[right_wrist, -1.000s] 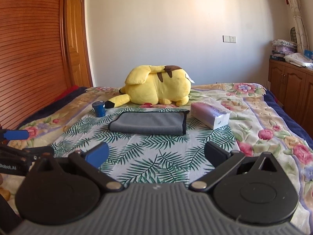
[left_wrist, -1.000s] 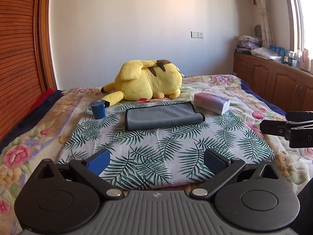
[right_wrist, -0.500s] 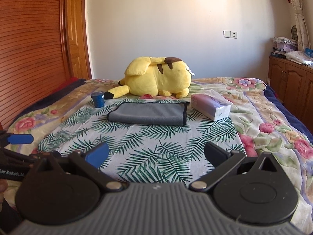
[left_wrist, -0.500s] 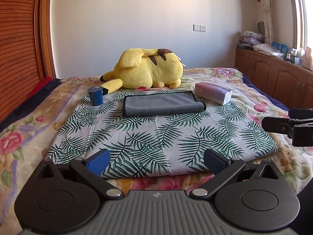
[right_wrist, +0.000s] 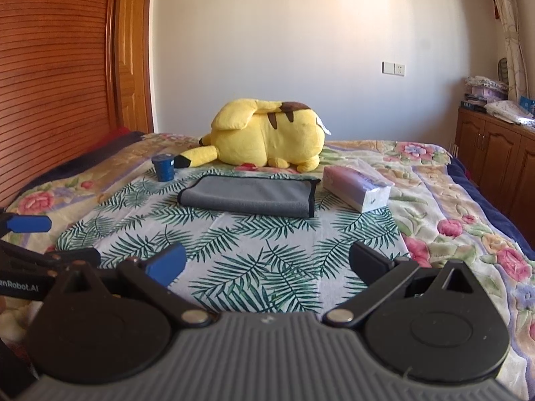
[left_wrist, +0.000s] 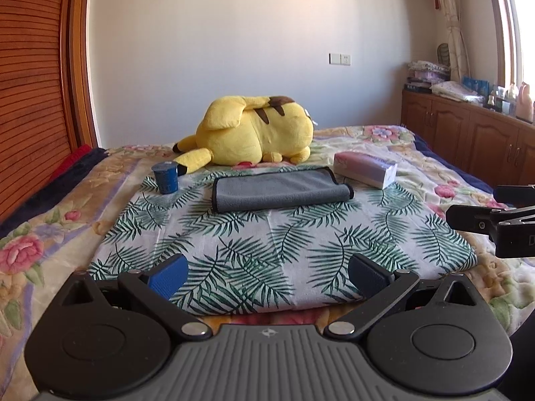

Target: Fold towel

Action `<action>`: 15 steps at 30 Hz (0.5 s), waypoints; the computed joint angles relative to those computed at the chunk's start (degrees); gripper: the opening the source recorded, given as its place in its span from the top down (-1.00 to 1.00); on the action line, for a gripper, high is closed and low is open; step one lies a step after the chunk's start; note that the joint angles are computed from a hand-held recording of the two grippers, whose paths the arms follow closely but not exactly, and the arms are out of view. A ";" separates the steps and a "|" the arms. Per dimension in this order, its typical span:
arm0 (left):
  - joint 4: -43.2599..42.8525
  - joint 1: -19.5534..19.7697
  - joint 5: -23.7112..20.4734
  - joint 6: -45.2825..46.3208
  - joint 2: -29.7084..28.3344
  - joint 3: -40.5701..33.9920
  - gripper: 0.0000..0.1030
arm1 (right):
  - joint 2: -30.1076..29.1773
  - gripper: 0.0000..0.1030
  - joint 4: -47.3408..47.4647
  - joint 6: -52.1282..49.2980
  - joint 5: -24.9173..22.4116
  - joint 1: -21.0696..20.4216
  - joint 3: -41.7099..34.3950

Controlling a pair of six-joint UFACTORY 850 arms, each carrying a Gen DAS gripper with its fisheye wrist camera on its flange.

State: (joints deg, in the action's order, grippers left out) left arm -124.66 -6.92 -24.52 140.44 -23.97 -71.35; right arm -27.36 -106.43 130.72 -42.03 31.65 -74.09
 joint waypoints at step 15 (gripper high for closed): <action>-9.85 0.53 -4.45 8.71 1.15 1.95 -0.69 | 0.90 -1.00 -4.26 4.86 -4.51 0.53 2.17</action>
